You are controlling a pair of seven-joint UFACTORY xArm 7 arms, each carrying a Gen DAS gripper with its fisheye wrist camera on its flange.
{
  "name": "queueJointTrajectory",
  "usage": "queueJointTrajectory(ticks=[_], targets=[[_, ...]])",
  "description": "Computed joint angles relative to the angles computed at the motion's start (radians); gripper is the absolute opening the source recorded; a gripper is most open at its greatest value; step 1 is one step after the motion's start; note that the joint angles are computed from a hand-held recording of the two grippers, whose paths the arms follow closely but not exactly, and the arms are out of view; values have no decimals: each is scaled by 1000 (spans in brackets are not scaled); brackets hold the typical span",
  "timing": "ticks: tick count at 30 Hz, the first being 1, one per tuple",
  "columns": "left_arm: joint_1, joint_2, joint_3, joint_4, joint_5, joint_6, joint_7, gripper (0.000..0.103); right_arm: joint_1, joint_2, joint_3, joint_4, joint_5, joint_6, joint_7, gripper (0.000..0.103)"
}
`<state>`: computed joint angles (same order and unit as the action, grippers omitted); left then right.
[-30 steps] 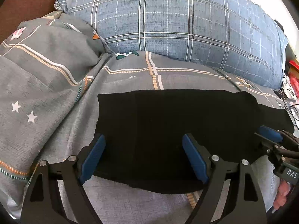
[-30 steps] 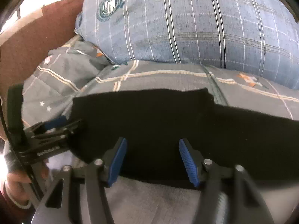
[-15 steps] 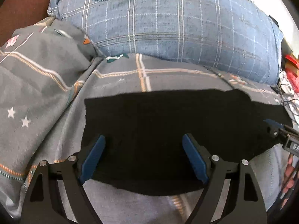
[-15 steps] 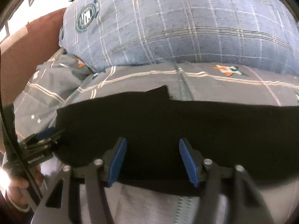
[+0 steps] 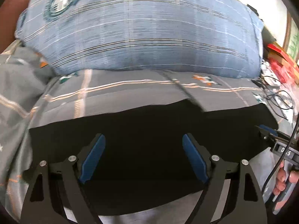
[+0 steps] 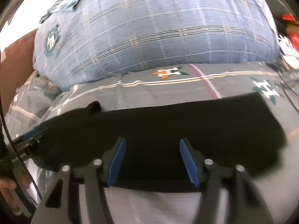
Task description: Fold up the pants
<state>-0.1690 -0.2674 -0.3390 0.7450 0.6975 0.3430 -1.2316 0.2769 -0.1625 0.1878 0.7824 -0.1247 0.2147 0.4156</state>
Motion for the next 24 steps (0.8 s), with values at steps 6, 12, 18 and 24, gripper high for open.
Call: queueJointTrajectory(ticks=[6,12,18,24], targets=[[-60,141,0,142,28,2,-3,85,-19,-60,-44,-48,34,3,-48,61],[-160,271,50,277,1,2,57,85,-51,-96,-61,-95,87,-31,-63,61],[-239,409,88,428,-118,6,230,85,-107,-157,-74,-151,83,-24,-55,61],[-260,558,53,618,-331,32,509,85,-73,-251,-163,-223,205,2,-122,61]])
